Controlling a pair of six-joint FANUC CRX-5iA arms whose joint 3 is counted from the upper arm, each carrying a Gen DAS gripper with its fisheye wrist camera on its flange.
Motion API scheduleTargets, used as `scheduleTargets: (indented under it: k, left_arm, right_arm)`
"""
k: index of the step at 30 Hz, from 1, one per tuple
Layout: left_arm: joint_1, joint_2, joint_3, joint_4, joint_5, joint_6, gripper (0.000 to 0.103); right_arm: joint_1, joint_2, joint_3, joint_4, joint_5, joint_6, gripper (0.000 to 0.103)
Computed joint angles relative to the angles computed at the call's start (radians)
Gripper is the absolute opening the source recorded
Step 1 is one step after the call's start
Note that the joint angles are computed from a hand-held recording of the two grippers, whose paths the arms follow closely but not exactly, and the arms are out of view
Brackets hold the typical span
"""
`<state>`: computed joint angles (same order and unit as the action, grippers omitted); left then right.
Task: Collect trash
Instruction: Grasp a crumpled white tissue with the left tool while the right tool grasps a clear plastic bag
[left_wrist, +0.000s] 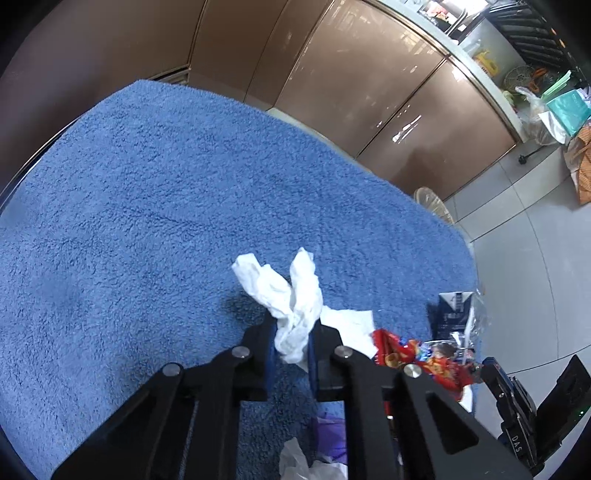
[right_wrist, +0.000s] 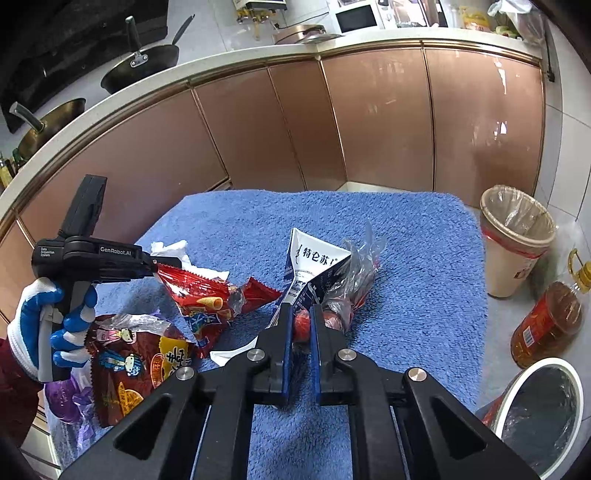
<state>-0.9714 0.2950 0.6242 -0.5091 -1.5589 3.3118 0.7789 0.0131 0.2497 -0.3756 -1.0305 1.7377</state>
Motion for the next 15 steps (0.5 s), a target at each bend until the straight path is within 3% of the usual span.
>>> scheduleTargets:
  k: [6, 15]
  left_arm:
    - [-0.034, 0.010, 0.055, -0.046, -0.057, 0.009, 0.012]
    - [-0.123, 0.068, 0.236, -0.173, -0.272, -0.017, 0.011]
  right_arm:
    - [-0.014, -0.034, -0.016, -0.002, -0.005, 0.007, 0.008]
    - [-0.032, -0.098, -0.032, -0.017, -0.020, 0.019, 0.008]
